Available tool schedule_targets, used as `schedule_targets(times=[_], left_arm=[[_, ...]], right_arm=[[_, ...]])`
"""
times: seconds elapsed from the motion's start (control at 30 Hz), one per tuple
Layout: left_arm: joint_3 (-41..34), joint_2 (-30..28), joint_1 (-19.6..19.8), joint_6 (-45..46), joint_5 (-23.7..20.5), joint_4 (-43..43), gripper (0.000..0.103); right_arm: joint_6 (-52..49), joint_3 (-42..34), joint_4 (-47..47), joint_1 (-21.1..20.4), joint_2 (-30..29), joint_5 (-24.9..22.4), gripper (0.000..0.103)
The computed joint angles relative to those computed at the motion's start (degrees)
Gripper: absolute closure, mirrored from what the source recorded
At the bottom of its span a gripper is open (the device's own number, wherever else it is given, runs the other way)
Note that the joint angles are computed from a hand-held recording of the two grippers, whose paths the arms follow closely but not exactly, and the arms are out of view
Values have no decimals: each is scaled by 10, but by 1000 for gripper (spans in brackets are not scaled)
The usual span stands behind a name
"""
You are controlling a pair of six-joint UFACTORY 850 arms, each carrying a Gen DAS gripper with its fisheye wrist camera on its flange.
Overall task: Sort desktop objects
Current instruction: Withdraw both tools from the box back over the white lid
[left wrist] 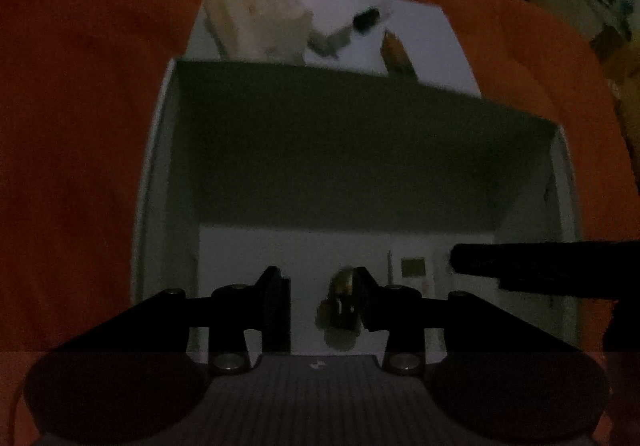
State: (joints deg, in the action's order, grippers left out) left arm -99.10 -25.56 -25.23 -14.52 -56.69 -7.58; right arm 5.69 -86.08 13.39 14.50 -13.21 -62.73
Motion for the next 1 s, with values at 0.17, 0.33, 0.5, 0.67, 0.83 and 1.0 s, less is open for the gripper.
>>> schedule_targets(times=[0.17, 0.33, 0.5, 0.67, 0.83, 1.0], left_arm=[[-33, -17, 4, -6, 2, -2, 68], [-68, -30, 16, 0, -1, -8, 68], [-108, -55, 16, 1, -14, -3, 68], [-170, -97, 11, 8, -31, 12, 68], [-236, -142, 10, 21, -37, 21, 60], [-299, -186, 5, 44, -27, 54, 42]], right_arm=[[-3, -49, 2, -16, -14, -2, 45], [-4, -108, -17, -20, -41, -1, 45], [-8, -161, -31, -19, -78, -5, 45], [-13, -223, -39, -23, -122, -15, 45], [-5, -293, -50, -25, -179, -32, 45], [-3, -362, -52, -29, -243, -58, 45]])
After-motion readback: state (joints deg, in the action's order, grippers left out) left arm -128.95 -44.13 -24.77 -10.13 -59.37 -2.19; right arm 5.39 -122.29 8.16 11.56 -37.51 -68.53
